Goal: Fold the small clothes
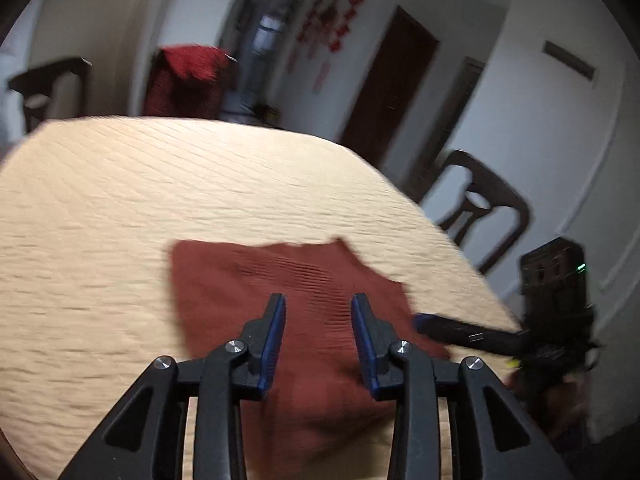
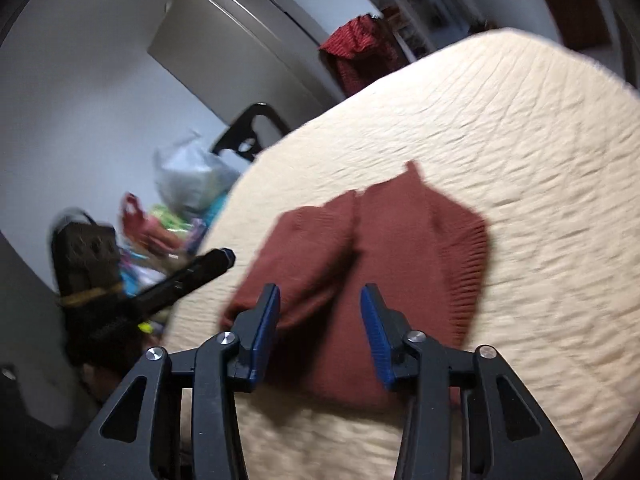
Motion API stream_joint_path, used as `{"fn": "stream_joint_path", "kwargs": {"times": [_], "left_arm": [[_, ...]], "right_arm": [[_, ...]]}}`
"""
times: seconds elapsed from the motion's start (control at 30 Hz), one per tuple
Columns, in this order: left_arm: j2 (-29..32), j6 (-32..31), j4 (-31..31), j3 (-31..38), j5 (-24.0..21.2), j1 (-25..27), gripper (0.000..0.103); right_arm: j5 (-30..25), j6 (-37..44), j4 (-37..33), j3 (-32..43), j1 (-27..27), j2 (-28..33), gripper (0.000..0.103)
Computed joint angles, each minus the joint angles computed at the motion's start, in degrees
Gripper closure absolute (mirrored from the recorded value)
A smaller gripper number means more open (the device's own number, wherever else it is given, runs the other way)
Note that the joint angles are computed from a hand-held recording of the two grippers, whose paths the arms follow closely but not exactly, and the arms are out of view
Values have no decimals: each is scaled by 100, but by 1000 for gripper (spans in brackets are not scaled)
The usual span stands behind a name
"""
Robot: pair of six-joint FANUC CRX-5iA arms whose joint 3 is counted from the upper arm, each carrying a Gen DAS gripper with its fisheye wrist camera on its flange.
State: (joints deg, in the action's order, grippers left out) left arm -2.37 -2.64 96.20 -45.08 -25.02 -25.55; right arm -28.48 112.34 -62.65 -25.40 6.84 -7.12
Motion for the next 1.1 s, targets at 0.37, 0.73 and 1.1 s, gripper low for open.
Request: {"fn": "stream_joint_path", "kwargs": {"times": [0.37,0.73,1.1], "left_arm": [[24,351,-575,-137,901,14,67],[43,-14,-222,-74,1505,-527,67],[134,-292,-191,7,1290,-718,65]], "right_arm": [[-1637,88,-661,984,-529,1185,60],[-1311,190,-341,867,-361,979,91],[-673,-276,326,57,-479,160,91]]}}
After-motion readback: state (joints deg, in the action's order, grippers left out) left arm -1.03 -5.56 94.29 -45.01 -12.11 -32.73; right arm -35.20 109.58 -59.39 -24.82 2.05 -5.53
